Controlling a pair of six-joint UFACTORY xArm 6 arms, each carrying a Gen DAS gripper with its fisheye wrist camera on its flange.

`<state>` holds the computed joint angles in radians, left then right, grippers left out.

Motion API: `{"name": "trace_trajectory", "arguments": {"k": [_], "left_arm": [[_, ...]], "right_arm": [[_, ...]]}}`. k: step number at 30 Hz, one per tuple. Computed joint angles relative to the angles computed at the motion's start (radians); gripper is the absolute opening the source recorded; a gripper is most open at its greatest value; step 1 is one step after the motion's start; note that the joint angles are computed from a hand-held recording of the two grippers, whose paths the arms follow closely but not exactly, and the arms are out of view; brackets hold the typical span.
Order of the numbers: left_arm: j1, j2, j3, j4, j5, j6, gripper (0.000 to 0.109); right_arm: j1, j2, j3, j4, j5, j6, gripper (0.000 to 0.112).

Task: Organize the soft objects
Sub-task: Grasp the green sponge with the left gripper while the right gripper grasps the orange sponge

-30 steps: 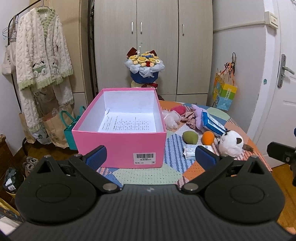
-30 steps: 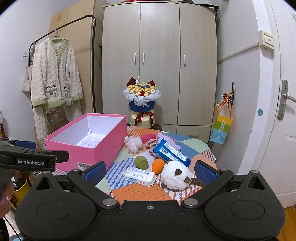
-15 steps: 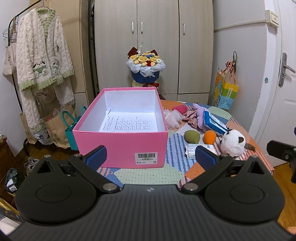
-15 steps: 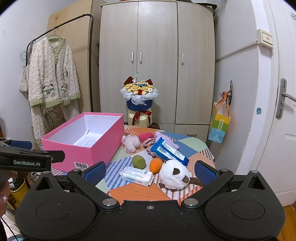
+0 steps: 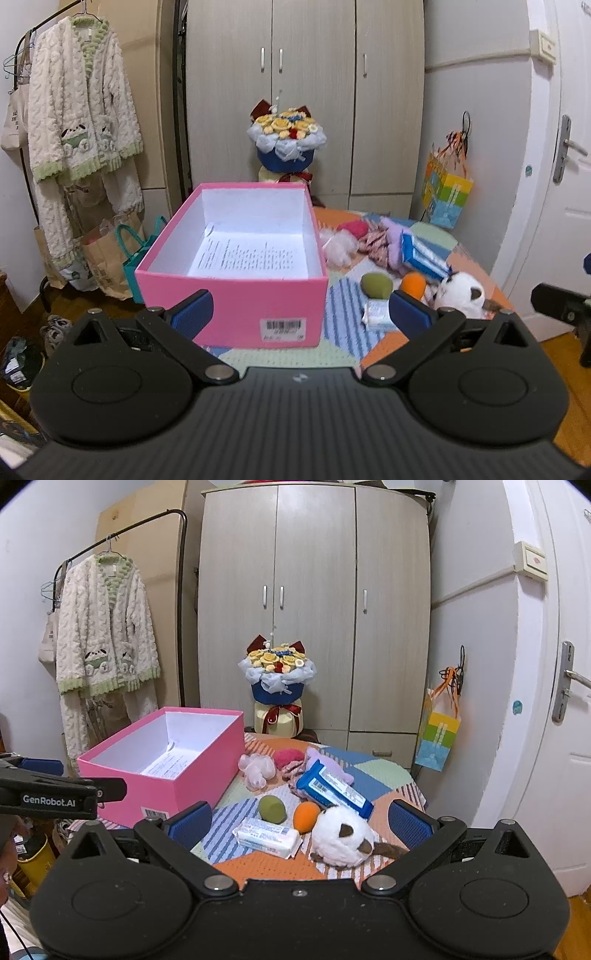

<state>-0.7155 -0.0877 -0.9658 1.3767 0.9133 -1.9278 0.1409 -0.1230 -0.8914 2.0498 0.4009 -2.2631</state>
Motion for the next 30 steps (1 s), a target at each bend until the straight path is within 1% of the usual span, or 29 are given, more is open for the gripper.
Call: {"name": "trace_trajectory", "arguments": {"k": [2, 3, 5, 6, 9, 11, 13, 14, 15, 16, 17, 18, 19, 21, 22, 23, 25, 26, 28, 29, 30], "left_arm": [[0.006, 0.006, -0.006, 0.041, -0.007, -0.03, 0.102], [0.011, 0.012, -0.012, 0.06, -0.013, -0.043, 0.102], [0.028, 0.035, -0.035, 0.081, -0.03, -0.045, 0.102], [0.036, 0.047, -0.046, 0.086, -0.04, -0.039, 0.102], [0.062, 0.098, -0.088, 0.111, -0.071, -0.021, 0.102], [0.081, 0.14, -0.126, 0.123, -0.092, -0.006, 0.102], [0.108, 0.181, -0.17, 0.134, -0.143, 0.017, 0.1], [0.124, 0.205, -0.199, 0.137, -0.175, 0.032, 0.1], [0.133, 0.227, -0.226, 0.134, -0.199, 0.049, 0.1], [0.143, 0.25, -0.257, 0.134, -0.222, 0.066, 0.099], [0.155, 0.278, -0.294, 0.125, -0.244, 0.089, 0.098], [0.168, 0.304, -0.333, 0.097, -0.268, 0.125, 0.095], [0.182, 0.332, -0.372, 0.062, -0.296, 0.166, 0.091], [0.22, 0.388, -0.445, -0.025, -0.374, 0.267, 0.088], [0.239, 0.417, -0.481, -0.093, -0.411, 0.335, 0.085], [0.256, 0.45, -0.519, -0.198, -0.438, 0.434, 0.082], [0.284, 0.512, -0.588, -0.407, -0.473, 0.628, 0.069], [0.294, 0.535, -0.612, -0.512, -0.484, 0.717, 0.068], [0.309, 0.586, -0.663, -0.721, -0.499, 0.891, 0.064], [0.314, 0.612, -0.692, -0.812, -0.492, 0.963, 0.063], [0.316, 0.638, -0.724, -0.87, -0.472, 1.001, 0.06]], "right_arm": [[-0.009, 0.009, -0.007, 0.003, 0.027, -0.013, 0.103], [-0.021, 0.015, -0.009, 0.017, 0.062, -0.033, 0.103], [-0.06, 0.043, -0.006, 0.031, 0.183, -0.094, 0.103], [-0.069, 0.072, -0.022, 0.006, 0.215, -0.109, 0.103], [-0.059, 0.169, -0.099, -0.034, 0.208, -0.134, 0.102], [-0.048, 0.232, -0.157, -0.06, 0.195, -0.131, 0.098], [-0.035, 0.291, -0.224, -0.144, 0.169, -0.079, 0.083], [-0.03, 0.318, -0.259, -0.193, 0.154, -0.04, 0.079], [-0.029, 0.344, -0.295, -0.244, 0.147, 0.005, 0.07], [-0.029, 0.368, -0.327, -0.297, 0.146, 0.054, 0.064], [-0.03, 0.399, -0.374, -0.376, 0.147, 0.135, 0.063], [-0.034, 0.42, -0.406, -0.444, 0.159, 0.207, 0.063], [-0.04, 0.449, -0.451, -0.537, 0.179, 0.309, 0.063], [-0.054, 0.525, -0.563, -0.737, 0.244, 0.519, 0.063], [-0.058, 0.557, -0.61, -0.815, 0.271, 0.598, 0.063], [-0.063, 0.599, -0.672, -0.902, 0.308, 0.685, 0.063], [-0.066, 0.675, -0.779, -1.021, 0.367, 0.824, 0.063], [-0.068, 0.718, -0.844, -1.081, 0.406, 0.892, 0.062], [-0.073, 0.803, -0.974, -1.162, 0.486, 1.001, 0.058], [-0.073, 0.846, -1.04, -1.196, 0.525, 1.045, 0.058], [-0.072, 0.882, -1.094, -1.225, 0.544, 1.078, 0.056]]}}
